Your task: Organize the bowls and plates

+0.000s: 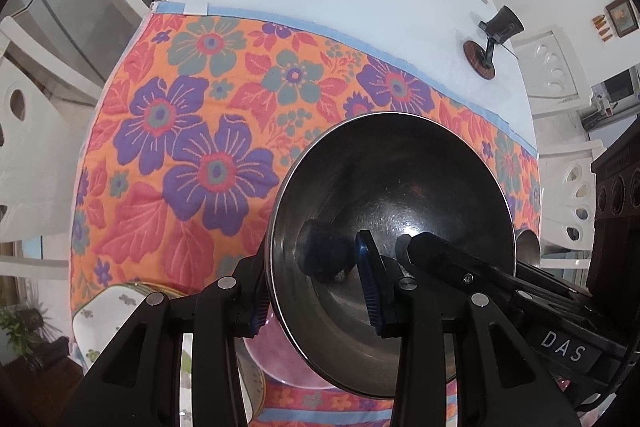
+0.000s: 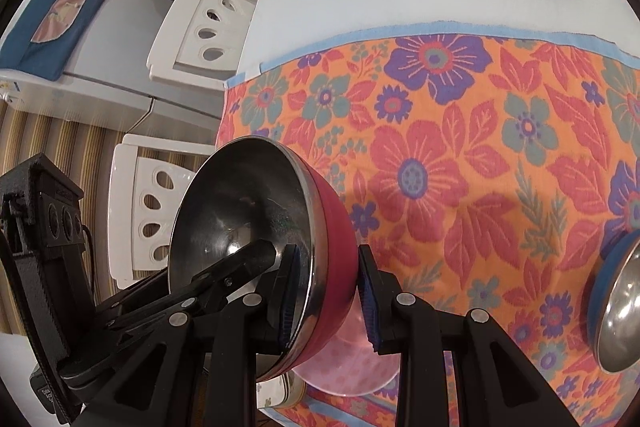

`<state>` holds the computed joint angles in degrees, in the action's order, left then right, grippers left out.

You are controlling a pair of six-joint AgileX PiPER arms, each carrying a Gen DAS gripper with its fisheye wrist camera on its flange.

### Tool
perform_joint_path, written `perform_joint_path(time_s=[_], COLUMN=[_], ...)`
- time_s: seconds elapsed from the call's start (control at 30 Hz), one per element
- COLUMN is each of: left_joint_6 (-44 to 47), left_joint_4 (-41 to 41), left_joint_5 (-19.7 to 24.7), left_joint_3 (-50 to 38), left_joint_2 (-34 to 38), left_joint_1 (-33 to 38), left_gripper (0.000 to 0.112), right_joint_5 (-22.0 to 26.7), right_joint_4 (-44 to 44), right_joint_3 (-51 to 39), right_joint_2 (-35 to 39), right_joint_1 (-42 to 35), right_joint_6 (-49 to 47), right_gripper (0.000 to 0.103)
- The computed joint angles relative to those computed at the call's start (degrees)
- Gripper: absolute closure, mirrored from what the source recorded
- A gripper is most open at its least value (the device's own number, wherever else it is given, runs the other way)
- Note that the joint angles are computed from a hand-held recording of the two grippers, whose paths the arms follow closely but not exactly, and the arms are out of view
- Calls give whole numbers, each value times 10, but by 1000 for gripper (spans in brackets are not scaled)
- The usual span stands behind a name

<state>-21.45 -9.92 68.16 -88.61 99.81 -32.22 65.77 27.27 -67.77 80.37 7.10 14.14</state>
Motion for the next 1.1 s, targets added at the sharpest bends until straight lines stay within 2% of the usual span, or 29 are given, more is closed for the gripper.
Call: perform_joint_path(time_s=[0.6, 1.1], left_joint_6=[1, 0], left_joint_4=[-8, -1], left_joint_5=[-34, -63], left_joint_3=[104, 163], left_joint_2=[-63, -81], left_joint_1=[-3, -17], left_gripper=[77, 77], right_joint_5=[-20, -44], right_joint_4=[-11, -22], right_joint_3=[60, 102], right_joint_2=[-47, -61], right_joint_1=[45, 74], right_joint_6=[45, 58], right_gripper=[75, 75])
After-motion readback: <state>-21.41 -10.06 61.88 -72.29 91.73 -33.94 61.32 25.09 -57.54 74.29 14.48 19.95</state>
